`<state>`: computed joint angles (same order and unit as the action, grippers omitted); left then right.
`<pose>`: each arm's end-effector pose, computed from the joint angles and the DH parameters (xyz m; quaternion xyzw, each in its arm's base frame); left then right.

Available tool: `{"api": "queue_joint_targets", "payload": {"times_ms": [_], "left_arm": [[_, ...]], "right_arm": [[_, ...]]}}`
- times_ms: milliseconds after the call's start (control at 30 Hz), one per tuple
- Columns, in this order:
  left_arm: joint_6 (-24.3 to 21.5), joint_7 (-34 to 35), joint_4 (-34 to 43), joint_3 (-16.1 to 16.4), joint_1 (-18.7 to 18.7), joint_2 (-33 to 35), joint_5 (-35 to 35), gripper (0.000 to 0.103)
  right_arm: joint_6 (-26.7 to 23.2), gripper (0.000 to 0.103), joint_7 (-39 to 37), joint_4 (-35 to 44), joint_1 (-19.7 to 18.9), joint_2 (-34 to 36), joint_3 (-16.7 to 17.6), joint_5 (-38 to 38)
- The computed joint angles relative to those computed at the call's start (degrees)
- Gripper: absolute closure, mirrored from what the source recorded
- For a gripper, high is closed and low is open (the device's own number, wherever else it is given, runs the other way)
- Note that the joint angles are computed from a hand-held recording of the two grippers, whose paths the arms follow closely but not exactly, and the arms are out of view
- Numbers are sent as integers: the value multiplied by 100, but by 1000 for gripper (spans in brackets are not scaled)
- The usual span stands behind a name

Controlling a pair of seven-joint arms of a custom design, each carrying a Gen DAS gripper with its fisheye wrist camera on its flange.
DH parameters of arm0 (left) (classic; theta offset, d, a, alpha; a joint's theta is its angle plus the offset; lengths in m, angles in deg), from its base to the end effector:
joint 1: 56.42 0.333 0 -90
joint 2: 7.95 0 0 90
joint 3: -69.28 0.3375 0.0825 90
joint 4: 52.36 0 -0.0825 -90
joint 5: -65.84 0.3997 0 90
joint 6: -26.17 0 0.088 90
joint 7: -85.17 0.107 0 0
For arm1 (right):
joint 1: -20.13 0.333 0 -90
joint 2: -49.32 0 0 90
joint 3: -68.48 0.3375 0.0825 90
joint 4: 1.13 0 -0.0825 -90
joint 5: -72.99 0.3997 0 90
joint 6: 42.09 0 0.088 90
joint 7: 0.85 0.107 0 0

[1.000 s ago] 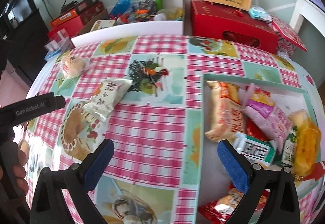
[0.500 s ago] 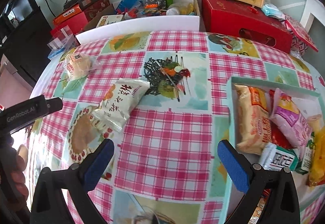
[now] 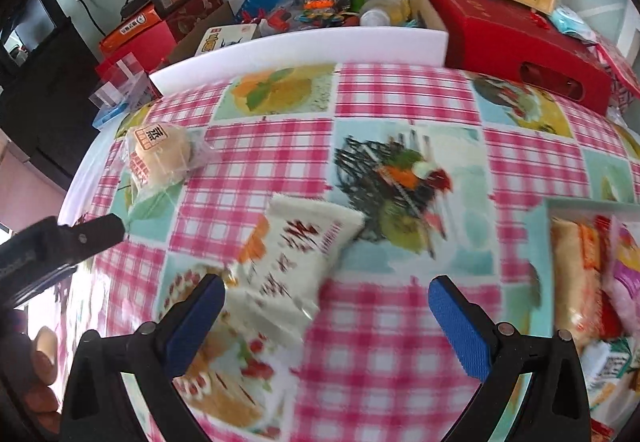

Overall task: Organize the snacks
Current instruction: 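Grasp the clear-wrapped round bun with the left tool while the right tool grasps the white pastry pack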

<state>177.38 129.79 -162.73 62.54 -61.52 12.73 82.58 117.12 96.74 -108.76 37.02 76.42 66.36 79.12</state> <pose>0.6561 -0.1392 0.3502 -0.8098 0.5550 -0.1488 0.1188 0.6711 0.1746 0.3124 -0.7049 0.6765 -0.1003 0.1882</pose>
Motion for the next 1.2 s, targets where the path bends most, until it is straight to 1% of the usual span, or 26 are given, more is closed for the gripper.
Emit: {"api": "queue_joint_targets", "payload": {"times_ms": [67, 133, 233, 267, 300, 333, 433, 600, 667, 733, 767, 800, 833, 867, 900, 933, 967, 1033, 1067, 1200], "left_arm": [[-161, 108, 204, 40, -38, 76, 161, 8], [-175, 250, 335, 35, -20, 129, 219, 8], [-94, 618, 590, -92, 119, 288, -9, 8], [-18, 809, 707, -189, 214, 387, -204, 8], [-13, 896, 806, -216, 236, 463, -305, 8], [-56, 954, 972, -219, 233, 588, -373, 8], [-397, 981, 1522, -137, 132, 985, -412, 8], [-392, 1150, 1907, -340, 355, 1402, -1002, 8], [-344, 1215, 2033, -367, 382, 1528, -1123, 8], [-352, 1258, 2164, -399, 415, 1639, -1250, 8], [-335, 1269, 2193, -407, 420, 1669, -1294, 9], [-318, 1310, 2213, -436, 438, 1695, -1347, 12], [-328, 1353, 2232, -463, 452, 1717, -1394, 20], [-328, 1385, 2229, -473, 457, 1724, -1426, 28], [-337, 1413, 2220, -486, 461, 1731, -1458, 34], [-290, 1479, 2193, -551, 508, 1740, -1550, 36], [-234, 1484, 2140, -563, 513, 1721, -1600, 38], [-137, 1446, 2027, -516, 458, 1654, -1591, 43], [-82, 1447, 1960, -517, 456, 1613, -1600, 48], [59, 1403, 1604, -594, 488, 1394, -1761, 52]], "right_arm": [[-138, 0, 134, 207, 98, 145, -91, -97], [-221, 0, 240, 384, 180, 287, -161, -219], [-319, 0, 389, 586, 325, 445, -305, -483], [-373, 0, 488, 673, 406, 510, -401, -620], [-417, 0, 575, 752, 452, 567, -455, -713], [-448, 0, 627, 810, 461, 609, -473, -771], [-545, 0, 695, 955, 396, 707, -467, -845], [-660, 0, 839, 1068, 359, 818, -552, -1014], [-561, 3, 854, 981, 289, 789, -532, -999], [-455, 14, 898, 900, 300, 742, -572, -1057], [-441, 16, 884, 894, 278, 729, -557, -1053], [-437, 22, 860, 880, 250, 709, -545, -1046], [-425, 28, 867, 854, 248, 683, -543, -1044], [-410, 31, 873, 840, 243, 665, -540, -1041], [-401, 37, 879, 825, 243, 646, -540, -1042], [-398, 43, 871, 809, 231, 626, -537, -1040], [-391, 45, 860, 793, 213, 609, -523, -1027], [-356, 46, 805, 732, 153, 565, -476, -972], [-327, 47, 817, 656, 167, 513, -491, -979], [-176, 48, 849, 350, 179, 353, -492, -965]]}}
